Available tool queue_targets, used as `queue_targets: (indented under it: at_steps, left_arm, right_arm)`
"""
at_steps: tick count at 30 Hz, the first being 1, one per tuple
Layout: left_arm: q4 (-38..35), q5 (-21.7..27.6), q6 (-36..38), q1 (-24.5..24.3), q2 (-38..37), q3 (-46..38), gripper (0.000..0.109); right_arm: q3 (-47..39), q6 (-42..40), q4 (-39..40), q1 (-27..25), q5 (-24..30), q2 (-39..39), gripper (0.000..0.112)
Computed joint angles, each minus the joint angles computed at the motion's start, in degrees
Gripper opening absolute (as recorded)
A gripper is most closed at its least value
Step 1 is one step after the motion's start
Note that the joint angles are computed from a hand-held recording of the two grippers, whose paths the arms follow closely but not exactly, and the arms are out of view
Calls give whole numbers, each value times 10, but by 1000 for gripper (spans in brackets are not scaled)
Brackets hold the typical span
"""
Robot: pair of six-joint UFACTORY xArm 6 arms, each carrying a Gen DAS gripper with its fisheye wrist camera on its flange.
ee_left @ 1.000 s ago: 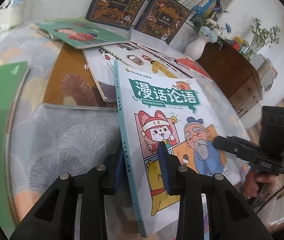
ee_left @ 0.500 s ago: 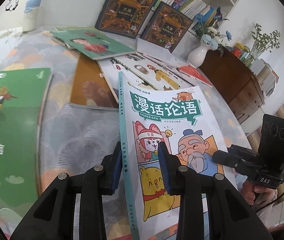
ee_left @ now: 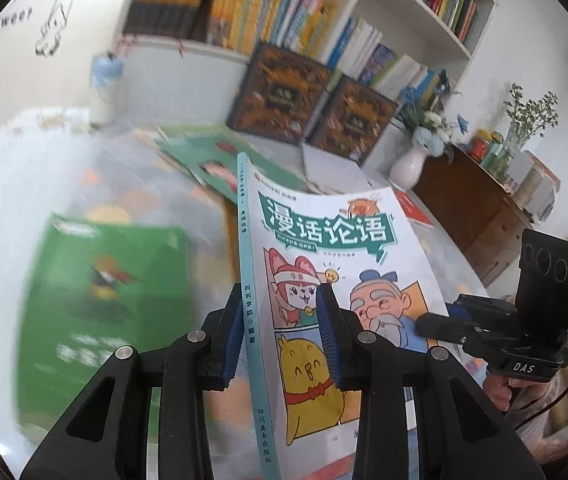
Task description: Organize books
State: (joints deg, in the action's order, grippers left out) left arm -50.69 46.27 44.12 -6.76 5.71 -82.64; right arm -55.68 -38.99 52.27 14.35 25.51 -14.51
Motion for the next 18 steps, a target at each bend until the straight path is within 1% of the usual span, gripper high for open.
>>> queue_targets:
  at_steps: [2, 4, 8, 12, 18]
  left_arm:
    - [5, -12, 3, 11, 2, -7, 34]
    - [9, -20, 0, 26, 8, -15, 34]
    - [-3, -14, -8, 60, 26, -31, 34]
    - [4, -32, -21, 82, 46, -41, 34]
    - [8, -22, -40, 105, 87, -66, 34]
  right_arm:
    - [-43, -16, 35, 3, 24, 35, 23]
    - [-73, -17, 44, 14, 31, 64, 23]
    - [-144, -2, 19, 36, 45, 134, 23]
    - [-220, 20, 6, 54, 71, 209, 23]
    - [-279, 52, -30, 73, 80, 277, 23]
